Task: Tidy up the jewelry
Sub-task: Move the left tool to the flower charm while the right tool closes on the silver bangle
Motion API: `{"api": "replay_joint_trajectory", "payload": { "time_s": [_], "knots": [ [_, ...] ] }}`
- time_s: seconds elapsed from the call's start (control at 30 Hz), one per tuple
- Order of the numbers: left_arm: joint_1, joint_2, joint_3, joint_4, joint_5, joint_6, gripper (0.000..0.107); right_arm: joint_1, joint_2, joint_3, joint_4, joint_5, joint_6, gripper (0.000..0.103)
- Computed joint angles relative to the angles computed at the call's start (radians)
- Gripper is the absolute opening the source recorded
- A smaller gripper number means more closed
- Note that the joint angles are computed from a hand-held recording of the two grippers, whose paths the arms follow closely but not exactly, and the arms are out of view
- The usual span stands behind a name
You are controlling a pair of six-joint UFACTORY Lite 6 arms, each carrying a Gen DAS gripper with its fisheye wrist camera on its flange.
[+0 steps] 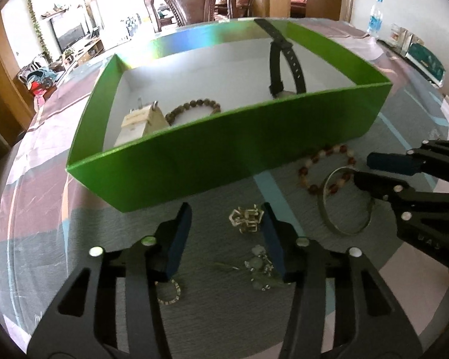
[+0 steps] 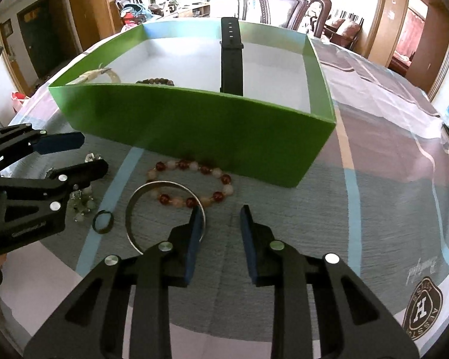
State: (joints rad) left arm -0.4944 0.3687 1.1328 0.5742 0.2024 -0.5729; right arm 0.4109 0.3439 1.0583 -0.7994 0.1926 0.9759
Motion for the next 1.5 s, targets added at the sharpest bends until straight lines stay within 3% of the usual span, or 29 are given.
{"api": "replay_joint_trajectory", "payload": {
  "time_s": [0.4, 0.53, 0.67, 0.77, 0.87, 1.07, 1.13, 1.27, 1.5],
  "knots": [
    [0.000, 0.011, 0.004, 0.082, -0.007, -0.104, 0.045, 0.013, -0.011, -0.019, -0.111, 0.005, 0.120, 0.027],
    [0.009, 0.016, 0.006, 0.039, -0.039, -0.076, 0.045, 0.018, -0.013, -0.024, -0.158, 0.006, 0.173, 0.027],
    [0.006, 0.036, 0.021, 0.124, -0.031, -0.169, 0.045, 0.025, -0.017, -0.031, -0.199, 0.013, 0.222, 0.027],
    [0.012, 0.037, 0.022, 0.178, -0.026, -0.241, 0.030, 0.032, -0.021, -0.036, -0.210, 0.022, 0.244, 0.027],
    [0.019, 0.035, 0.022, 0.199, -0.018, -0.270, 0.023, 0.058, -0.022, -0.036, -0.275, 0.049, 0.309, 0.024],
    [0.030, 0.044, 0.032, 0.191, -0.009, -0.276, 0.023, 0.117, -0.008, -0.032, -0.401, 0.105, 0.432, 0.010],
    [0.032, 0.045, 0.032, 0.195, -0.011, -0.279, 0.024, 0.124, -0.002, -0.024, -0.403, 0.114, 0.433, 0.009],
    [0.020, 0.045, 0.030, 0.263, -0.010, -0.346, 0.042, 0.079, -0.004, -0.018, -0.302, 0.051, 0.346, 0.009],
    [0.019, 0.049, 0.027, 0.333, -0.013, -0.427, 0.038, 0.038, 0.002, -0.010, -0.185, -0.010, 0.245, 0.011]
  ]
}}
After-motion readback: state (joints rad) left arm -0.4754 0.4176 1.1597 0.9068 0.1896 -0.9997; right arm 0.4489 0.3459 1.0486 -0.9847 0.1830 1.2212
